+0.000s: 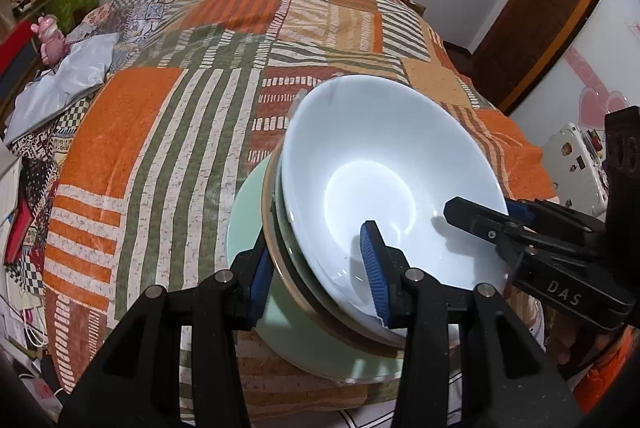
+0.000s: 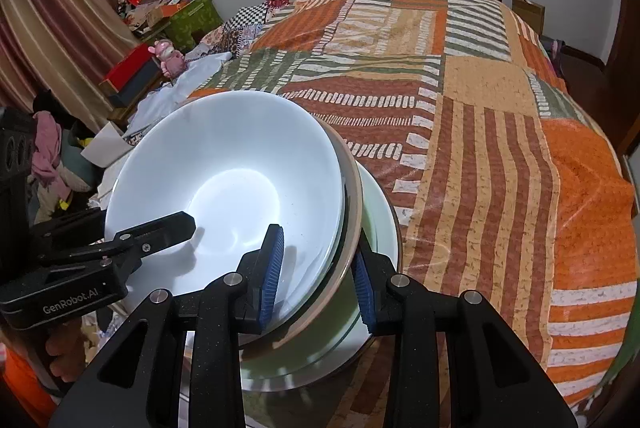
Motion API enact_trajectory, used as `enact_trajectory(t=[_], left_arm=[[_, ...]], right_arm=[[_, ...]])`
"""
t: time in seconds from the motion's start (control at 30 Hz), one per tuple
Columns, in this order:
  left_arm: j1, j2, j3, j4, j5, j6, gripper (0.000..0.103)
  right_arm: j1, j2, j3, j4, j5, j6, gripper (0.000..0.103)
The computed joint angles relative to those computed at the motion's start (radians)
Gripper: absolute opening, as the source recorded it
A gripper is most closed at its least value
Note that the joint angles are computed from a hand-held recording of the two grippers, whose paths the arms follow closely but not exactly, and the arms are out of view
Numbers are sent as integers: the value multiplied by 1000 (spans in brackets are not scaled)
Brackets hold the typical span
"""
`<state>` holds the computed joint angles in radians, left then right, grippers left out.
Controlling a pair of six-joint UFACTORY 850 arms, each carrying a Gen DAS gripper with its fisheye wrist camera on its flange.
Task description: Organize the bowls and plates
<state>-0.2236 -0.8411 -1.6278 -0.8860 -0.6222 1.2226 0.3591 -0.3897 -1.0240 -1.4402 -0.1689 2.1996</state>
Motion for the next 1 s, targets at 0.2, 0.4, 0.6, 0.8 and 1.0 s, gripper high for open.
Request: enact_trajectory(t=[0.2,0.4,0.6,0.8,1.0], left_arm=[[1,-12,-16,14,-12,-15,42],[6,19,14,-40,26,44,42],[32,92,70,-188,41,165,43],[66,214,191,-453,25,428,47],[97,359,355,-777,-31,788,63]], right_arm=[[-3,3,8,-98,19,93,33],[14,29,13,24,-43,-43,35],[40,107,55,-64,-118,43,35],[105,194,82,-151,-254,104,35],[175,254,99,-249,-386,165,39]])
